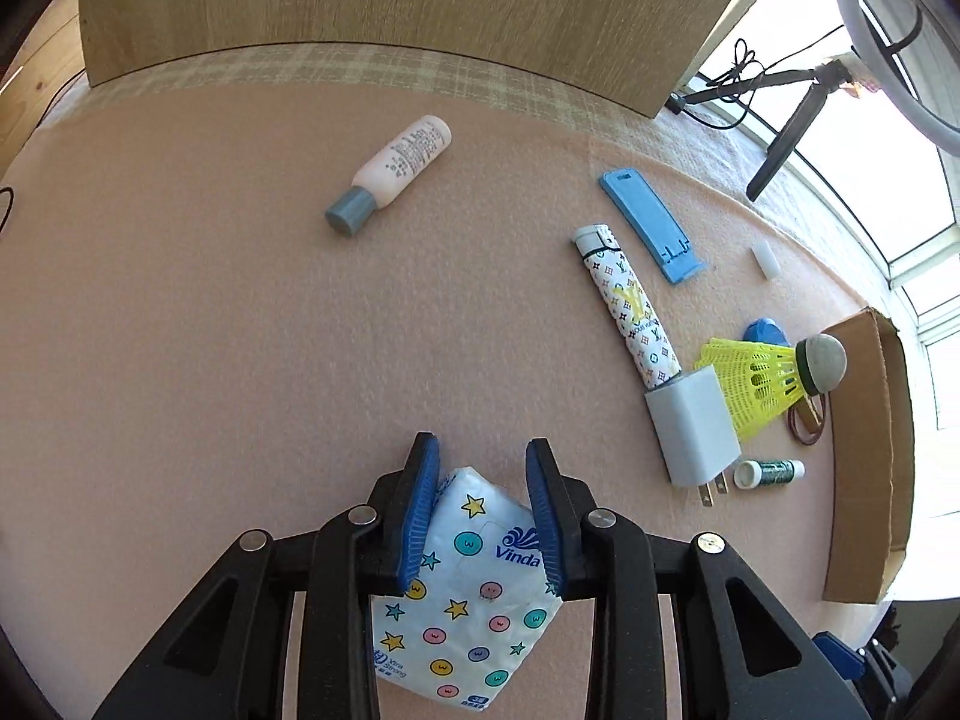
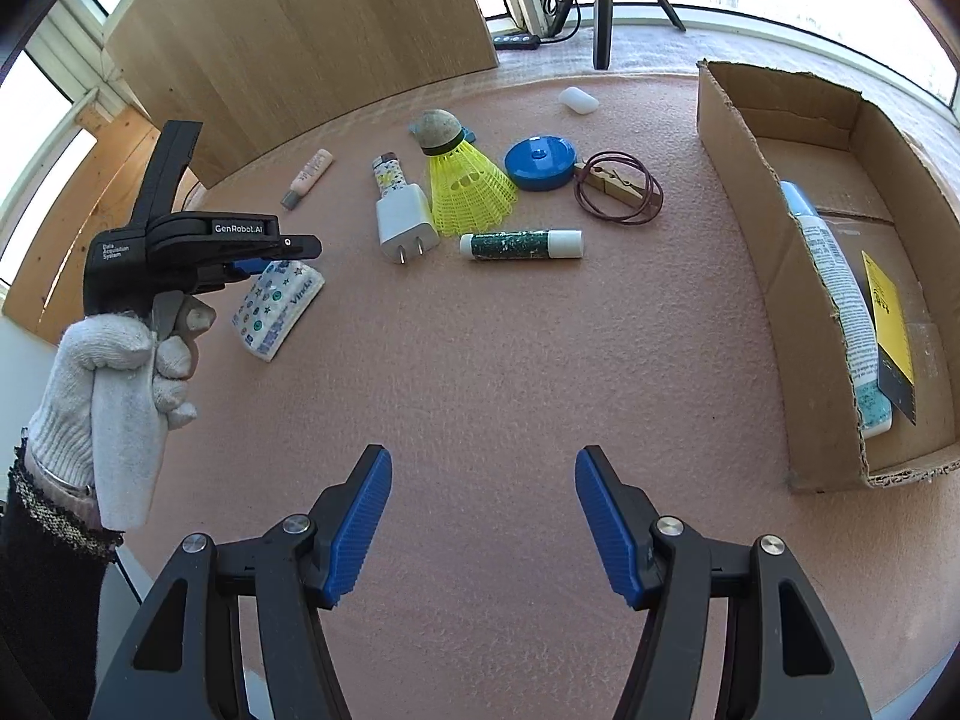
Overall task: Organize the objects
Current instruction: 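Move the left gripper to the Vinda tissue pack and grasp it, then grasp the tissue pack with the right gripper beside the left gripper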
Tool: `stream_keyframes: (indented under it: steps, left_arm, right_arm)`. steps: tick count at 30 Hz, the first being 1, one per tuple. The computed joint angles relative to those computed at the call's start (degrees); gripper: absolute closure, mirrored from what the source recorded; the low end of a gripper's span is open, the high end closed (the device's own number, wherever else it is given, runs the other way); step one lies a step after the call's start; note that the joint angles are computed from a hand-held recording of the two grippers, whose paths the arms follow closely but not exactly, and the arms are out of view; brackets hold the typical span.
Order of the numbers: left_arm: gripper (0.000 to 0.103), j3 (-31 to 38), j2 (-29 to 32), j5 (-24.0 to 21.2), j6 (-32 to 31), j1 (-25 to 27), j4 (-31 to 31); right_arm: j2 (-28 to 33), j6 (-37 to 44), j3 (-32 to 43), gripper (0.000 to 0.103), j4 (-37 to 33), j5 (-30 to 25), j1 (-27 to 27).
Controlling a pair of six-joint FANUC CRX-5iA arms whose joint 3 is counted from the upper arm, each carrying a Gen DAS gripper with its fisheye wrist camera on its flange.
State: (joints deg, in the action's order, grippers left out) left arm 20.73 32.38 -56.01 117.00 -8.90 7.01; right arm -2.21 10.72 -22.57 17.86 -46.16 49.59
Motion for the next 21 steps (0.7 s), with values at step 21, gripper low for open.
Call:
stream_keyframes:
  steps: [21]
  left_arm:
    - [0.055,-21.1,-15.3,8.1,-8.2,-0.1,6.9]
  right_arm:
    - [4.3,6.7,3.9,0.043,-9.0,7.3,-1.3]
